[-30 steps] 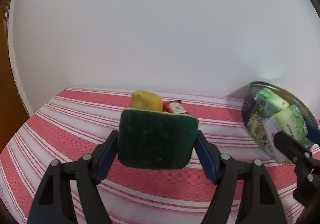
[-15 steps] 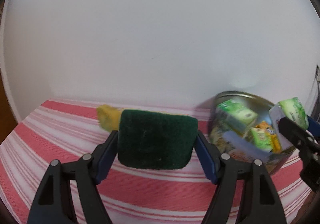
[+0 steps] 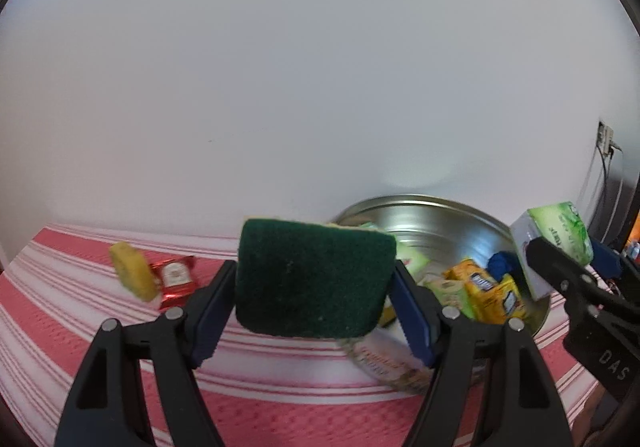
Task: Organize objects
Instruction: 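Open both tools over the tin to drop the tissue pack and sponge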
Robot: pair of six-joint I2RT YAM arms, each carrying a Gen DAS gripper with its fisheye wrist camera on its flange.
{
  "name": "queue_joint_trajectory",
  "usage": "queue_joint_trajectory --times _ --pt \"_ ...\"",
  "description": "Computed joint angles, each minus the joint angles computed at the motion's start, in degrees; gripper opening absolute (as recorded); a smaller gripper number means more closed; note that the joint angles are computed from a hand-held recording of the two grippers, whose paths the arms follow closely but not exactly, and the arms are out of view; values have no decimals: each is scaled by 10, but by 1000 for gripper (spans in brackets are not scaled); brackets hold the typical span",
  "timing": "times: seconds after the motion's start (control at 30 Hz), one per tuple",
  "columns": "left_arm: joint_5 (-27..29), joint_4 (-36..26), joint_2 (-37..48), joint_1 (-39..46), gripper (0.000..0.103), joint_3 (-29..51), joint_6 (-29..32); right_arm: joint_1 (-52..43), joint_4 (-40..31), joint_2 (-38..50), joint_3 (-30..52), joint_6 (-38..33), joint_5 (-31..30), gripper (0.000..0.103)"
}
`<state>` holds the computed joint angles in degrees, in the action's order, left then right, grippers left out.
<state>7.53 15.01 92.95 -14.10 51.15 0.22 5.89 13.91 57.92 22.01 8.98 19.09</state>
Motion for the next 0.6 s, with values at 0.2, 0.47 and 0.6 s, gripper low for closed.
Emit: queue_joint_trajectory --times 0.2,0.47,0.6 --pt "-8 -4 21 -37 74 22 -2 -45 9 3 -1 -9 -7 75" --pt "-35 -14 60 -99 74 69 5 -94 47 29 -5 -16 14 75" --pt "-41 -32 91 -117 74 101 9 -108 85 67 -5 -23 29 75"
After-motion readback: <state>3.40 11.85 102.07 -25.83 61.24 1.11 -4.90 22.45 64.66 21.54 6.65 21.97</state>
